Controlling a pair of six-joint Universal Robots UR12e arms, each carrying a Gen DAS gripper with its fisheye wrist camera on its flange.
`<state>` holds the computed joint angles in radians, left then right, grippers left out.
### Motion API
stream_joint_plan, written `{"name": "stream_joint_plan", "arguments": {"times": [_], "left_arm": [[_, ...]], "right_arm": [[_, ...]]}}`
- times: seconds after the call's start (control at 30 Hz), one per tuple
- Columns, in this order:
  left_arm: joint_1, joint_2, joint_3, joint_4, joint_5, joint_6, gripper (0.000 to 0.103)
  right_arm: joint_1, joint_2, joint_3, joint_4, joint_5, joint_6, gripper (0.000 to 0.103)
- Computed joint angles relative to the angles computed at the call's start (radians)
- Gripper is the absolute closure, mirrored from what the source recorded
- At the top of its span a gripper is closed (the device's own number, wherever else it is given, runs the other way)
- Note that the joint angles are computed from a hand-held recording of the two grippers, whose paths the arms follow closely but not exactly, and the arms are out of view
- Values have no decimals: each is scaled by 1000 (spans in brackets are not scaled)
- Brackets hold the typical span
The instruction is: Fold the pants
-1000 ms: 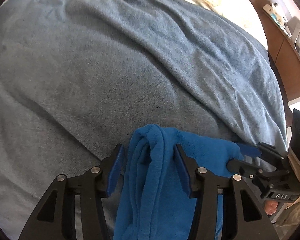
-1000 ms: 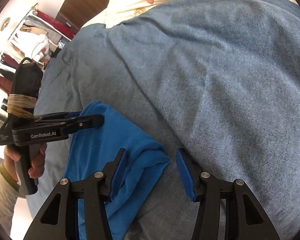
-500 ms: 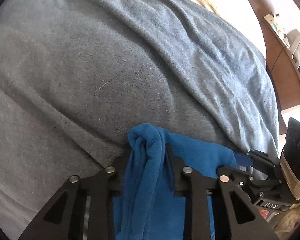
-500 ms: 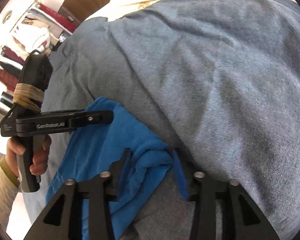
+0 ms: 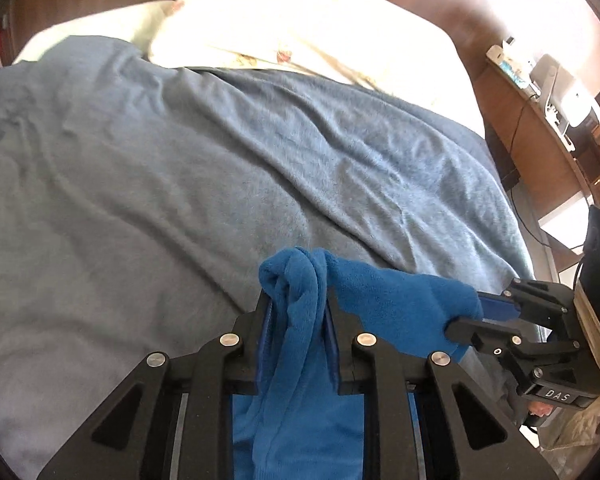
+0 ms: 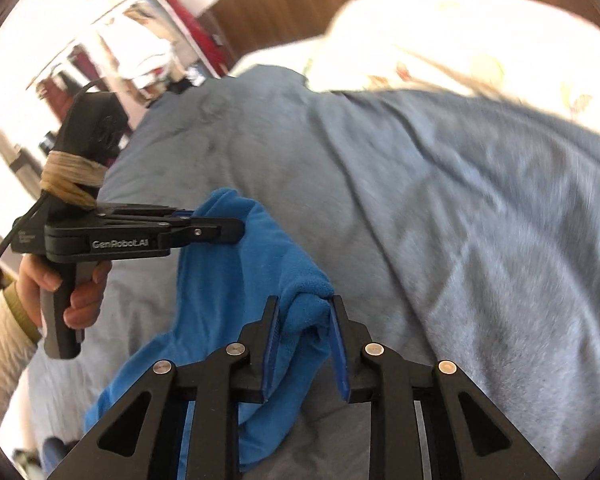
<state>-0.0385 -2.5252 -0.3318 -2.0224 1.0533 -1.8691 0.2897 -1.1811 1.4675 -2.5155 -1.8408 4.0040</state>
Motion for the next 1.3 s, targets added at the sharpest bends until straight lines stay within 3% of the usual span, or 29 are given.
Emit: {"name": "stream_joint_plan", "arguments": {"times": [0.5,0.7,1.0,1.3], "left_arm": [[120,192,-297,193,-83,29,81],[176,245,-391,249,-91,31,81],[242,296,-496,322,-14,29,81],[274,298,-544,371,81,23,84]], "right_arm": [[123,64,-146,-5,-133,-182,80],[169,106,-210,4,-120,-247,80],[219,164,-280,13,-46,-318,81],[256,225,-352,84,23,-385,81]]}}
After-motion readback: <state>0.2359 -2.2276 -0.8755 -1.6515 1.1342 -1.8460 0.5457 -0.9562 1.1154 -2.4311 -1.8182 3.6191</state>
